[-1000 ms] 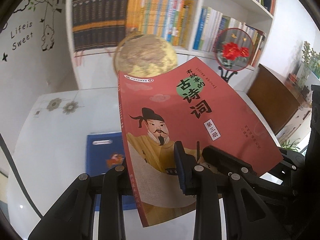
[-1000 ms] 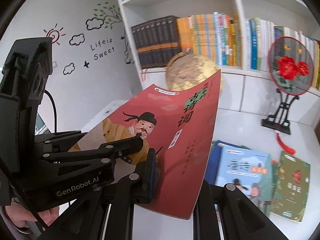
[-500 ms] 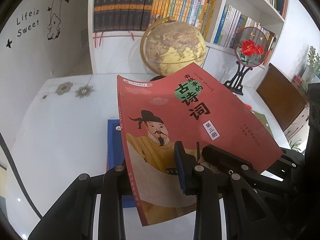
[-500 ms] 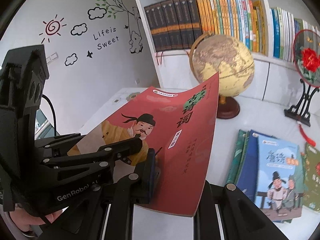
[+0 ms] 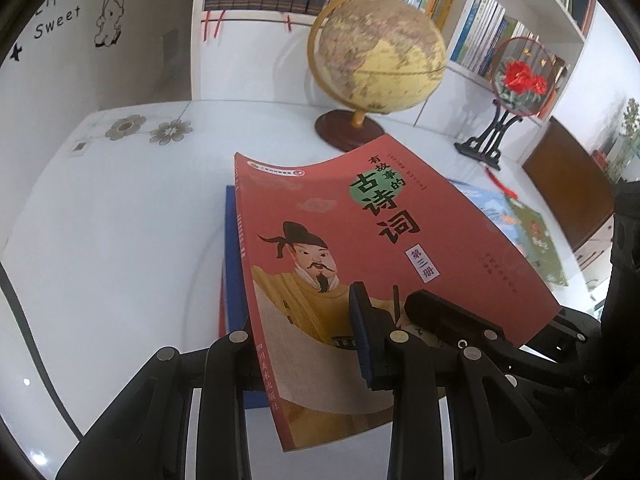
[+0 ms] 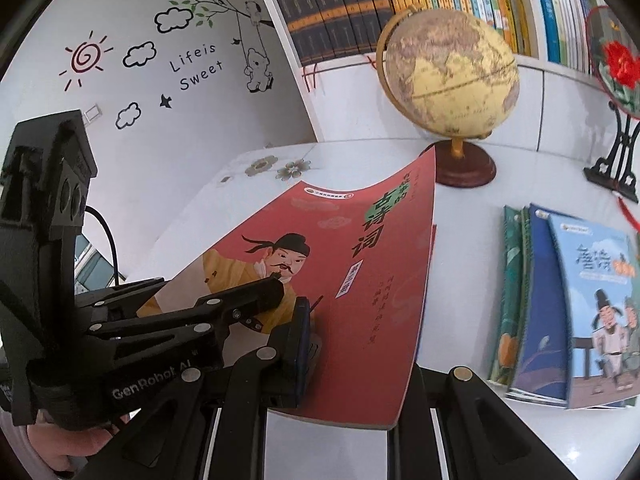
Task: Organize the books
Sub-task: 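Lay the red book flat on the blue book and open both tools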
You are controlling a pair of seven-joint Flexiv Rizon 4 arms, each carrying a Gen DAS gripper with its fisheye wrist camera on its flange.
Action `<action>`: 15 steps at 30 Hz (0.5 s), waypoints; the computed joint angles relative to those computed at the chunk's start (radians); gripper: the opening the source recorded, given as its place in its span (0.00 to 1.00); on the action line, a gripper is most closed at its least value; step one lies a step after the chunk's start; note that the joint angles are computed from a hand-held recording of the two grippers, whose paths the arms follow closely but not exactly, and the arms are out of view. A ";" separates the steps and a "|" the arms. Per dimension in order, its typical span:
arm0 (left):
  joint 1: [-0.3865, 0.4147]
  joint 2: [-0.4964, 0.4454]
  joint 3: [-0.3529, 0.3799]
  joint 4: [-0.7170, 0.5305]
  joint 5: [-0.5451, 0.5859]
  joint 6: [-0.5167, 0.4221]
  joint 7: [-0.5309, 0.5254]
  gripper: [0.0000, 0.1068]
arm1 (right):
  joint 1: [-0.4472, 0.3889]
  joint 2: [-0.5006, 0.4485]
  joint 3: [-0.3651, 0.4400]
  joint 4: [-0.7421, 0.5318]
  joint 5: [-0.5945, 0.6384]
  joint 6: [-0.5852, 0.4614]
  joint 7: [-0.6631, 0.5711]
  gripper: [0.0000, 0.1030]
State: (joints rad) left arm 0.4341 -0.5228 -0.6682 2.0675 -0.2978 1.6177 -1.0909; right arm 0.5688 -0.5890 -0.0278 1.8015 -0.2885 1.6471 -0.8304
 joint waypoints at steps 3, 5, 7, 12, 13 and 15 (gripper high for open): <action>-0.017 -0.021 0.029 -0.015 0.007 -0.003 0.012 0.26 | -0.037 -0.040 0.049 -0.032 0.010 0.005 -0.009 0.15; -0.007 -0.044 0.022 -0.027 0.007 -0.015 0.026 0.26 | -0.021 -0.057 0.031 -0.040 0.014 0.014 -0.006 0.15; -0.017 -0.053 0.040 -0.038 0.006 -0.034 0.036 0.26 | 0.017 -0.072 -0.012 -0.043 0.022 0.020 0.010 0.15; -0.026 -0.062 0.049 -0.037 -0.016 -0.039 0.061 0.27 | 0.000 -0.101 0.017 -0.060 0.046 0.020 0.030 0.15; -0.037 -0.062 0.062 -0.044 -0.021 -0.050 0.060 0.27 | 0.005 -0.103 0.011 -0.060 0.048 0.023 0.034 0.15; -0.073 -0.061 0.104 -0.060 -0.032 -0.075 0.058 0.32 | -0.004 -0.109 0.022 -0.066 0.053 0.015 0.040 0.15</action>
